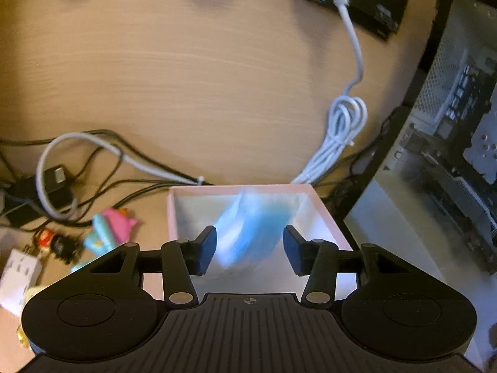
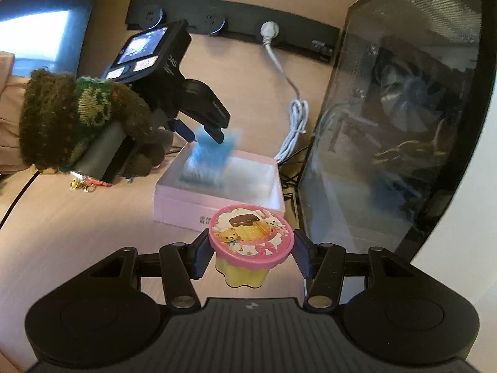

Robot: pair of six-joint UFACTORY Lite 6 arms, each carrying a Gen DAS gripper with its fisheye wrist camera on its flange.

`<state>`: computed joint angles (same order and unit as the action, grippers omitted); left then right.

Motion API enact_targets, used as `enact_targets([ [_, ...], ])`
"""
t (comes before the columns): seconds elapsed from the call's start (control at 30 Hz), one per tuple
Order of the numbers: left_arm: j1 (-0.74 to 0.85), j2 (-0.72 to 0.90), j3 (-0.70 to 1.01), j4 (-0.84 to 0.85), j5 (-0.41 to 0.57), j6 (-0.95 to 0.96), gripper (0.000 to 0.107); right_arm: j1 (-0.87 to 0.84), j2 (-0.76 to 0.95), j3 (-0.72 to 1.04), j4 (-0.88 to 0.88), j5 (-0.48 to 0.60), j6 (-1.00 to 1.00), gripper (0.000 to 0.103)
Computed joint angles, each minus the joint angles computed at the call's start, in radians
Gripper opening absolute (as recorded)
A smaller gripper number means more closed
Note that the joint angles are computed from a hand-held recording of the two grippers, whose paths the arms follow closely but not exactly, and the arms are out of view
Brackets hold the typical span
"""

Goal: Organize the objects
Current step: 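Drop the snack bag into the pink box with the left gripper while the right drops the pudding cup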

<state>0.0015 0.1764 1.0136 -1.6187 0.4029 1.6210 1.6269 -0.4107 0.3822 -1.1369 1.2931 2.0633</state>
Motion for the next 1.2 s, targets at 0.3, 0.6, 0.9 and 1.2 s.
enact_targets([
  [0.3,0.421,-0.362,-0.336,0.315,0.276,-0.065,0.052,-0.546,0.123,0.079,-0.446,-0.415,0.013,0.054],
  [0.6,0.988,-0.36,-0.461,0.44,0.363,0.22,0.052,-0.855,0.474,0.411,-0.638,-0.6,0.163,0.081],
  [0.9,1.154,-0.011,-0.093,0.283,0.366,0.432,0.052,-0.589,0.55,0.415,-0.518,-0.603,0.234,0.085],
  [1.2,1.218,0.313,0.196,0.371,0.322,0.163,0.052,-0.438,0.739,0.636,-0.317,-0.541,0.064,0.087],
])
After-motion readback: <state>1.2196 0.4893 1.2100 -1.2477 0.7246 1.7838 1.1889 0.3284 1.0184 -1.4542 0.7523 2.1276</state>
